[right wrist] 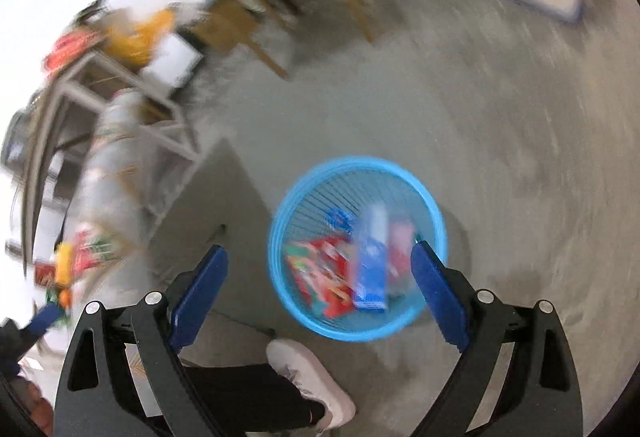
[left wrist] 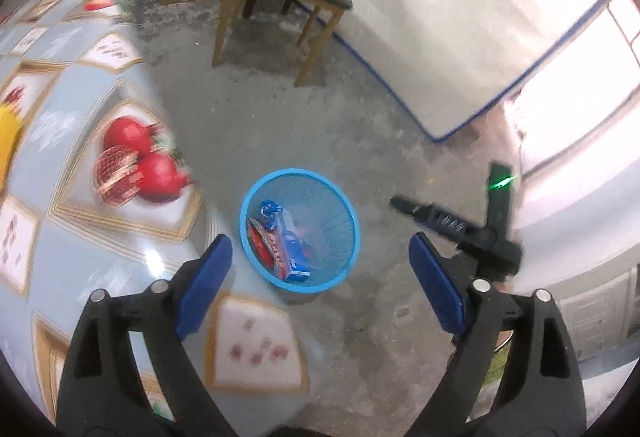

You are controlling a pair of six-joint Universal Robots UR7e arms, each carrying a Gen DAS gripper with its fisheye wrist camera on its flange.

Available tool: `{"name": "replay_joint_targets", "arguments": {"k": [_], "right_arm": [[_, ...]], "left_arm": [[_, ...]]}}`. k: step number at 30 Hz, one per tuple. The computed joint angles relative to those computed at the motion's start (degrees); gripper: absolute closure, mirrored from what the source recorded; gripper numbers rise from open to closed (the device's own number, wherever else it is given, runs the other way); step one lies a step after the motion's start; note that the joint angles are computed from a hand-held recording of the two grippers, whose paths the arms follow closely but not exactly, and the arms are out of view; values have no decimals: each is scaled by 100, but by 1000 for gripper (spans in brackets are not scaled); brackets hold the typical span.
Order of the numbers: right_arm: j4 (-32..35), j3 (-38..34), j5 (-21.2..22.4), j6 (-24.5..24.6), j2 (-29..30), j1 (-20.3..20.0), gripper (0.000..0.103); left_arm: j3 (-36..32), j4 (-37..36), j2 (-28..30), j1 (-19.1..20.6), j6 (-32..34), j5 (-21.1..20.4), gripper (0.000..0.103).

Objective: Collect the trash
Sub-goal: 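Move both tools back to the table and grasp the medicine box with the right tool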

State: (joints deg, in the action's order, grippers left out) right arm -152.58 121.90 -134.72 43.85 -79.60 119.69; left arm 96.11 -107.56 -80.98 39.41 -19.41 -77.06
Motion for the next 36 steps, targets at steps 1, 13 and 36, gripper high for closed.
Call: {"name": "replay_joint_targets", "arguments": {"k": [1,13,36], "right_arm": [[26,-231,-110,-174,145,180,13],[535,-3203,487,-2557,2602,1159,9],[5304,-9761,1483,-4768,6671,1107,9]], "left_arm": [[69,-14,-179,-6,-41,46,13],[251,541,-1800,164,-798,1708,8],[617,-241,-2288,989,-311,2419,8]]}}
